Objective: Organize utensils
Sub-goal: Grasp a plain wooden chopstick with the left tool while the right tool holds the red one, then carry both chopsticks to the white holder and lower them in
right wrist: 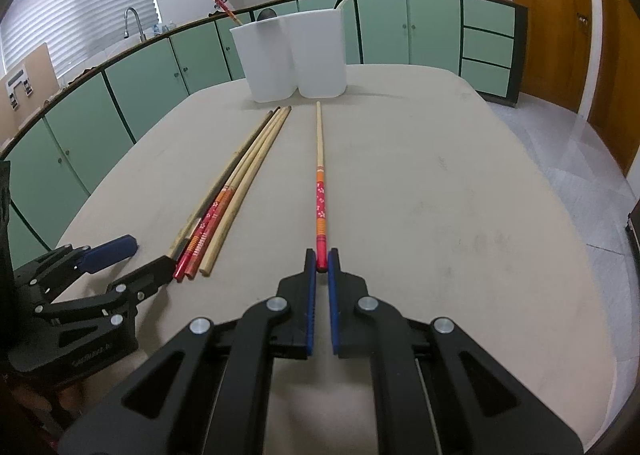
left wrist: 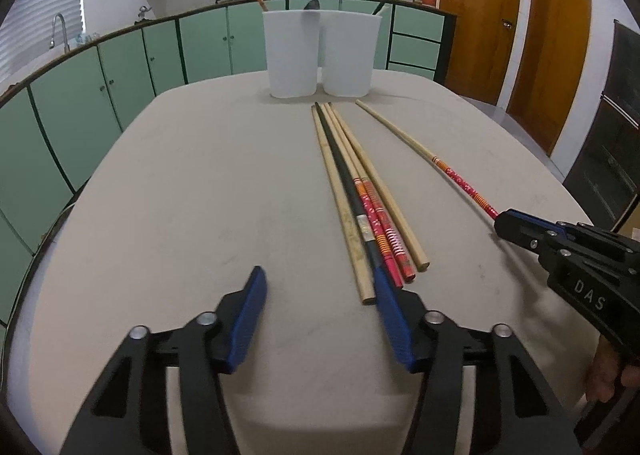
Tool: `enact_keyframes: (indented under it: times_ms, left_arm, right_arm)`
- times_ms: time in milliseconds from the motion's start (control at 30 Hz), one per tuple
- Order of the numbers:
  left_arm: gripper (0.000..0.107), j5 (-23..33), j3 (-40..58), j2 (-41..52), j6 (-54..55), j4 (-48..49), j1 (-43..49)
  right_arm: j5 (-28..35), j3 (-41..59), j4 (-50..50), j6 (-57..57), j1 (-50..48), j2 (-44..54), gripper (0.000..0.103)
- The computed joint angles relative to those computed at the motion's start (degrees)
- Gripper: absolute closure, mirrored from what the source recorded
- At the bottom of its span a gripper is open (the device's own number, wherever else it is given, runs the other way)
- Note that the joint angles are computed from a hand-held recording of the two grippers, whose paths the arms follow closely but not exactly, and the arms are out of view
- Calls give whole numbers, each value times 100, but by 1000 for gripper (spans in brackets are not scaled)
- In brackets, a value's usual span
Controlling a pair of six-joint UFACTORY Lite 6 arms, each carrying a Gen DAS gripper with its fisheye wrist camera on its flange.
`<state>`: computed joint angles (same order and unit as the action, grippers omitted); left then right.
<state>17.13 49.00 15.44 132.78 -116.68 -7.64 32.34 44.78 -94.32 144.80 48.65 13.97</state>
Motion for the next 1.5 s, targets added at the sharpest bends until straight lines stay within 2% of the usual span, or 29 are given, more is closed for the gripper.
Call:
enact_keyframes:
  times_ms: [233,267,467,600,900,1100,1233,1400,1500]
  left_arm:
    - [97,175,59,83,50,-20,-44]
    - [99,178,67,94,65,-55,-47]
    - [99,272,126,148,-196,23,-24]
    - [99,290,120,102,-312,86,-9]
    - [100,244,-66,-574,-246,44,98]
    - [100,357,233,-1031,-1311,962,256]
    - [100,447,735,-1217,-2178,1680,304]
    - [100,598,1658,-968,-3147,2426,338]
    - [100,642,2363,-611,-3786,2974,315]
  right_arm:
    - [-86,44,-212,167,-82,107,98]
    - [-74,45,-239,196,-80,116,97]
    - [23,173,-115,36,-57,278,94]
    - [-3,142,-109,-29,-65,214,98]
    - [309,55,191,-557,110,-347,98]
    - [389,-20,314,-1004,-19,-1159,98]
    - [313,121,582,-1721,-275,-1750,98]
    - [-111,623,941,-2700,-792,-2107,98]
    - [-567,1149,1468,-3595,-1272,-2070,98]
